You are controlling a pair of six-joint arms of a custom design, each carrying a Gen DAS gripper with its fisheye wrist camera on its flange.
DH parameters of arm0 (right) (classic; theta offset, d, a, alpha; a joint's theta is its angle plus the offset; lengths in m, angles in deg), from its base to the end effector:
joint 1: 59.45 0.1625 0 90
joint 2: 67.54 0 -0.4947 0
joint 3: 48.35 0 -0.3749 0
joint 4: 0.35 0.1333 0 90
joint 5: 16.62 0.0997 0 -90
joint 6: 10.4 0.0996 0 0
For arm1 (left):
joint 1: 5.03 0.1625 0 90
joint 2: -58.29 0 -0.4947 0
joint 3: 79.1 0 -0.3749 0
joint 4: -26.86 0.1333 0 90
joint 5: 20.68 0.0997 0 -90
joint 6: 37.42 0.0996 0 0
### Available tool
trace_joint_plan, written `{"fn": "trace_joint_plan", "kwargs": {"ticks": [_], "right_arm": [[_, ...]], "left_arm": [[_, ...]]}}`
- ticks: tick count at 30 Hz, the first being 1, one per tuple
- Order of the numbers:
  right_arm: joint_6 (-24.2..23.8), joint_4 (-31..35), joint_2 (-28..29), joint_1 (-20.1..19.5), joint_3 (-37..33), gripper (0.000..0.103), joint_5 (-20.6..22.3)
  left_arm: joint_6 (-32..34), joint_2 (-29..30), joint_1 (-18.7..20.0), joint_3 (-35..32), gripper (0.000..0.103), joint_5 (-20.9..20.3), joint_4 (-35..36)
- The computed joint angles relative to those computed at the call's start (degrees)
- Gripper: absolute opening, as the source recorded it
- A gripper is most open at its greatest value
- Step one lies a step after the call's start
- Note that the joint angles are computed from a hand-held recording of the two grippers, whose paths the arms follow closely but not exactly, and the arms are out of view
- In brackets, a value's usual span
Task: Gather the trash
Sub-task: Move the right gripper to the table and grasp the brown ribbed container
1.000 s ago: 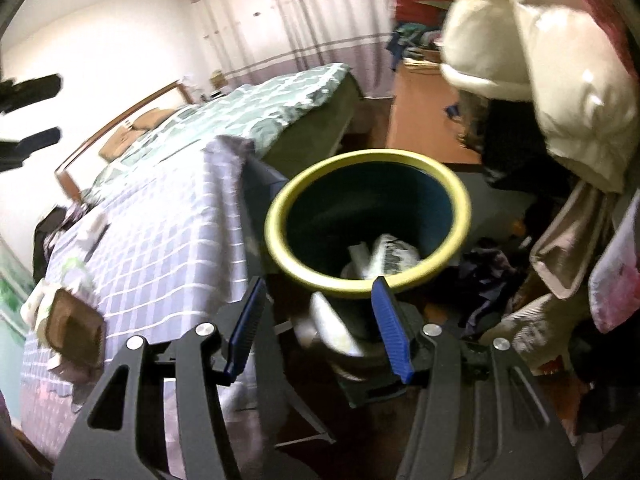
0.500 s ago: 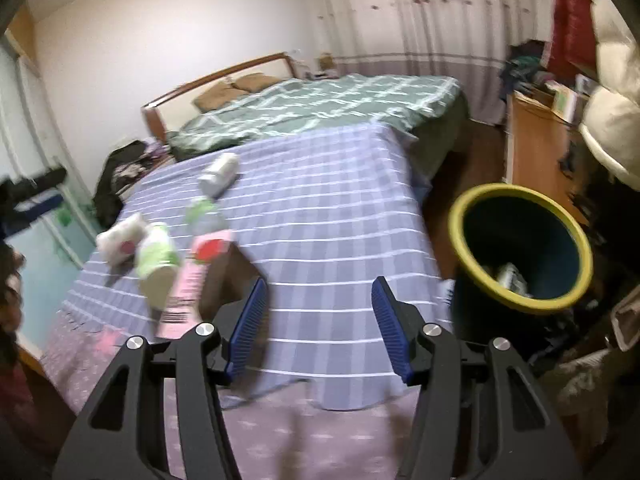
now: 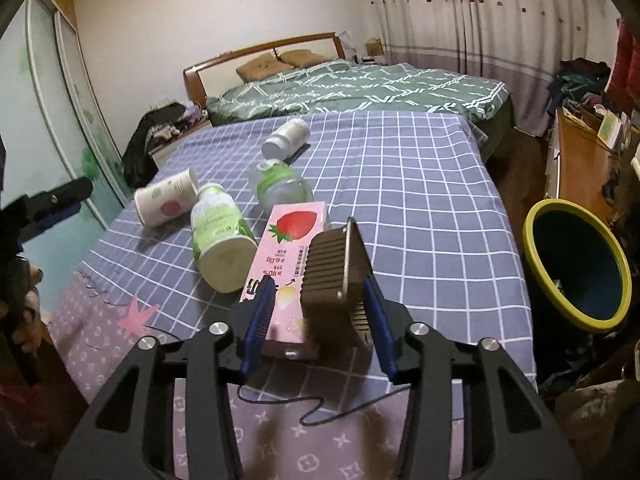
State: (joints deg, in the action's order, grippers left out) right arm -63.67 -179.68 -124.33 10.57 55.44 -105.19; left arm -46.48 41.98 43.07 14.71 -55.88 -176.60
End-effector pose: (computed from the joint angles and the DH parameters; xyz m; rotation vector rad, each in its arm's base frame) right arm -0.1004 -0.6736 0.2957 0.7562 -2.4857 0.8267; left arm -0.2879 -0.6423 -0.0525 0.2751 2.2827 -1.1699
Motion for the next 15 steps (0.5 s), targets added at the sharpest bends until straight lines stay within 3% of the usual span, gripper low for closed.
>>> {"fn": "trace_joint_plan", "kwargs": {"ticks": [6,15], "right_arm": [[-0.4,-0.6,1.0,0.4,-0.7,0.007,-1.5],[0.9,2.5,-0.2,-0.4,-1.8,0.007,1.4]], "left_arm": [[-0.6,0.7,0.1,-1.4,0.098,-1.5,2.7],[-1.3,1.2,0.3,-2.3,0.098,-1.9,4.0]]}}
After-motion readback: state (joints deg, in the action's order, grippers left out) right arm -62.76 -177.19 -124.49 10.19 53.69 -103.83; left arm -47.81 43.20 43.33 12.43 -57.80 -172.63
